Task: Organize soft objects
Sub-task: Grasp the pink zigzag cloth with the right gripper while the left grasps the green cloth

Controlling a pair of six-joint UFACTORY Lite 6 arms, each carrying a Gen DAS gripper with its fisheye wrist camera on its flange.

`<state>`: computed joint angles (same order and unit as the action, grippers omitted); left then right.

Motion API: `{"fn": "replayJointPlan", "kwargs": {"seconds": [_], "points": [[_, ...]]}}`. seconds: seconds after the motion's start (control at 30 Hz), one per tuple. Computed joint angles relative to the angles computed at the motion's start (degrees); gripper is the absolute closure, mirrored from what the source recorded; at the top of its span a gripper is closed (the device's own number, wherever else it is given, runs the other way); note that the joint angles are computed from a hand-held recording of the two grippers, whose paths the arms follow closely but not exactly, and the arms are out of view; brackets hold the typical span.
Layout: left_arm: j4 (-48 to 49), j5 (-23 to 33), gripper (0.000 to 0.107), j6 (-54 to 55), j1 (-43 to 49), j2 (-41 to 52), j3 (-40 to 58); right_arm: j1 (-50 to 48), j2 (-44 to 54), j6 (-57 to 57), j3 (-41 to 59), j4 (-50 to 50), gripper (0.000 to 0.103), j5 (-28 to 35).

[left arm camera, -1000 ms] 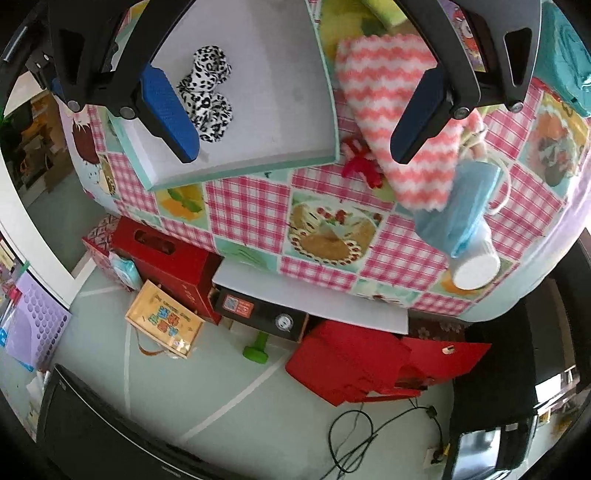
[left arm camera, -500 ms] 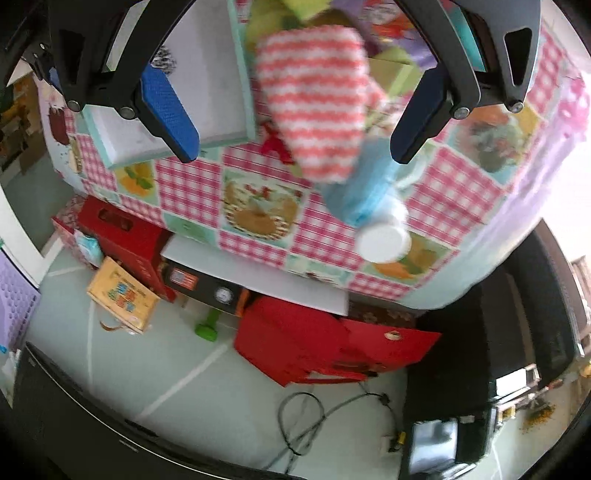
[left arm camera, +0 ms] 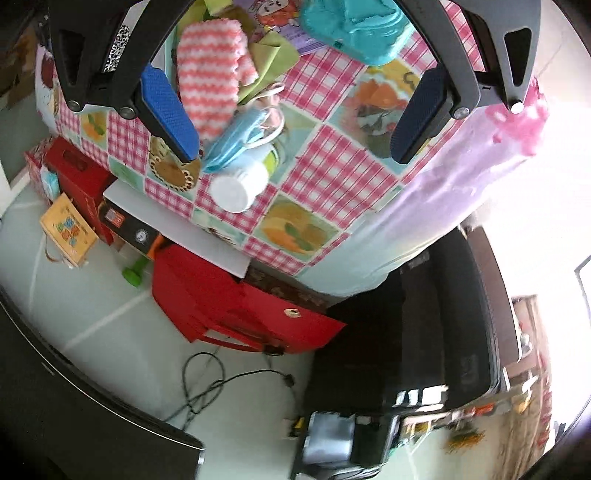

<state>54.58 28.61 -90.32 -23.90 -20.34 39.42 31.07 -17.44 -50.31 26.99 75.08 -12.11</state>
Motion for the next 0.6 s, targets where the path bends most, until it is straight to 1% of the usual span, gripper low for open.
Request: {"fn": "replayJointPlan", "kwargs": {"seconds": [0.07, 0.13, 0.27, 0.33, 0.4, 0.43, 0.5, 0.57, 0.6], "points": [[-1.8, -1.4, 0.004, 1.9, 1.4, -1.2, -1.0, 3.4, 1.9, -0.2, 1.5, 0.7, 0.000, -1.9], [-4.5, -2.3, 0.004, 5.0, 2.3, -0.9, -1.1, 5.9, 4.0, 2.0, 2.7, -1.1, 0.000, -2.4], [-14.0, -5.5, 0.004, 15.3, 4.2, 2.0, 0.1, 9.4, 9.3, 11.7, 5.2, -11.0, 0.000, -1.6], [-16.8, -6.6, 0.004, 18.2, 4.6, 3.6, 0.6, 10.7, 12.3, 14.3, 6.7, -13.7, 0.000, -1.3], [-17.7, -6.7, 0.004, 19.0, 4.1, 5.4, 1.3, 11.4, 14.9, 20.2, 7.9, -20.0, 0.000, -0.3], [-18.8, -6.7, 0.004, 20.2, 3.9, 6.6, 1.8, 11.6, 16.4, 25.0, 8.6, -25.0, 0.000, 0.2], [-21.3, -7.5, 0.004, 23.1, 4.1, 8.5, 2.3, 12.3, 19.0, 30.1, 10.1, -30.8, 0.004, 1.0], [-25.5, -8.3, 0.004, 27.7, 4.6, 10.6, 2.8, 13.2, 21.7, 32.8, 11.7, -34.2, 0.014, 1.7], [-26.5, -8.4, 0.004, 28.9, 4.7, 11.6, 3.2, 13.3, 23.0, 34.2, 12.5, -35.8, 0.015, 1.9]]}}
